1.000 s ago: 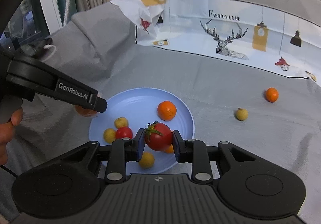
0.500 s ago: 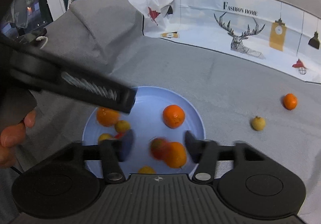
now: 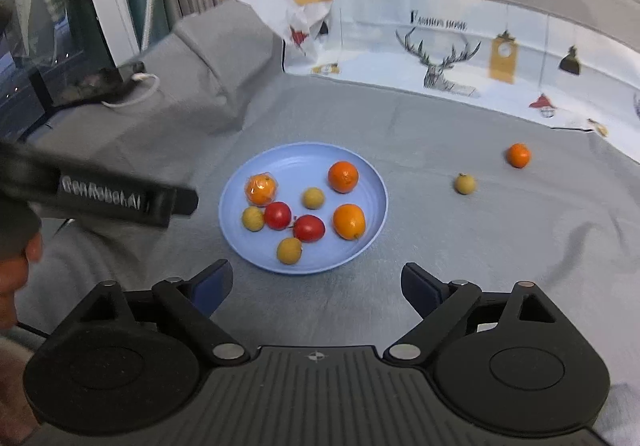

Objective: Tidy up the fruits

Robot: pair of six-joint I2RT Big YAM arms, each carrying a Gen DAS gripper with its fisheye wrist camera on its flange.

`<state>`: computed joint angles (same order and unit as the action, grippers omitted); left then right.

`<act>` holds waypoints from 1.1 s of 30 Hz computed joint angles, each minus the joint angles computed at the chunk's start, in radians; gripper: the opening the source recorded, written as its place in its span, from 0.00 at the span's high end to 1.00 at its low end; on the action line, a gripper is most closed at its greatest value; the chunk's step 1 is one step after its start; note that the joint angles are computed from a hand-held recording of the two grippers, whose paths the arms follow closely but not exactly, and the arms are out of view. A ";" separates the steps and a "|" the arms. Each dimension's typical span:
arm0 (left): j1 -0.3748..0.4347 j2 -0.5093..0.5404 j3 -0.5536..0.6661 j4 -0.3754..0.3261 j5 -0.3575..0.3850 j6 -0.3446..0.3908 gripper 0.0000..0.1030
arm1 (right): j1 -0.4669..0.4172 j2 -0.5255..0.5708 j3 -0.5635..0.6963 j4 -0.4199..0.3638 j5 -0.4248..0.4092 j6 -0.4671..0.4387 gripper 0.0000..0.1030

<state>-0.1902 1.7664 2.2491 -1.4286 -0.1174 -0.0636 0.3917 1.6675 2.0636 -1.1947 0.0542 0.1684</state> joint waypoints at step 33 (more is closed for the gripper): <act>-0.082 -0.297 -0.273 0.161 -0.077 -0.029 0.00 | 0.107 -0.337 -0.329 0.260 0.191 -0.070 0.05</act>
